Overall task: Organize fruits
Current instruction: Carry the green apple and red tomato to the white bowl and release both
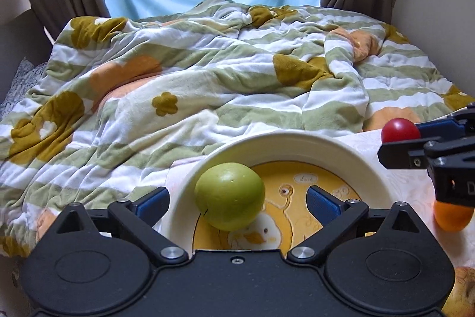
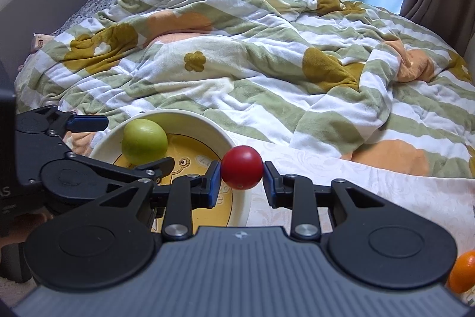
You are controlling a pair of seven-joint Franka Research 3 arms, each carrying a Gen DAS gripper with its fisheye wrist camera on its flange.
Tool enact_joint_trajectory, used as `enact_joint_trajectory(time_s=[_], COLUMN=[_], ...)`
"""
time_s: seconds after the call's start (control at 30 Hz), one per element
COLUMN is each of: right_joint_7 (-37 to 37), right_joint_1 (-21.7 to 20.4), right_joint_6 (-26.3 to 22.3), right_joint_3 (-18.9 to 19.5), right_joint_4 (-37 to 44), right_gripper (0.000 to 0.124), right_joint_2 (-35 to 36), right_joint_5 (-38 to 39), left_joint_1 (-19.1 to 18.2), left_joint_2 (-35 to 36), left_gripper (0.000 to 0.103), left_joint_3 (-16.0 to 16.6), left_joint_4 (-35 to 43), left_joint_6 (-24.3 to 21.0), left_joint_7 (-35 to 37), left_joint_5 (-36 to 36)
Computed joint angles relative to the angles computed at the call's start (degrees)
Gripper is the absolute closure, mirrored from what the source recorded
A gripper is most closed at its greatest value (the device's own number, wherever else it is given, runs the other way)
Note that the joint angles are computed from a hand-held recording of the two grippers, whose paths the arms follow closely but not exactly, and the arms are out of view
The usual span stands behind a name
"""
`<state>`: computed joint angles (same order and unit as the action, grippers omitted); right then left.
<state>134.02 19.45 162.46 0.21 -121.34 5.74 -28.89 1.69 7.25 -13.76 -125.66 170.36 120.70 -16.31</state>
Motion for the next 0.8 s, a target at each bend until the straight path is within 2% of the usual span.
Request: enact_joint_trajectory(time_s=[0.1, 0.2, 0.53, 0.73, 0.77, 0.8], right_joint_7=[-3.8, -9.7, -30.7, -35.6, -35.3, -34.4], right_joint_1=[-0.5, -0.8, 0.1, 2.6, 3.5, 4.6], right_joint_6=[1.3, 2.4, 6.8, 7.2, 7.6, 7.9], right_joint_3=[0.5, 1.3, 2.4, 0.6, -0.3, -1.5], right_joint_4=[-0.3, -0.2, 1.7, 2.7, 2.7, 2.5], right_gripper=[0.078, 0.078, 0.078, 0.077, 0.076, 0.066], right_joint_2=[0.0, 0.4, 5.4, 7.5, 7.7, 7.7], right_joint_5=[2.7, 6.9, 19.7, 22.2, 21.4, 20.1], left_joint_1=[-0.6, -1.2, -6.7, -8.3, -8.7, -8.9], left_joint_2=[-2.6, -5.4, -13.6, -15.1, -15.4, -15.7], left_gripper=[0.002, 0.002, 0.002, 0.002, 0.002, 0.002], left_joint_3=[1.3, 2.3, 8.7, 10.6, 10.9, 11.1], left_joint_4=[-2.4, -5.0, -12.3, -14.0, -14.4, -14.8], left_joint_6=[-0.8, -1.3, -2.0, -1.2, -1.1, -1.0], left_joint_7=[-2.9, -2.8, -6.0, -8.9, -9.0, -9.1], left_joint_5=[1.4, -0.9, -3.6, -1.4, -1.4, -1.2])
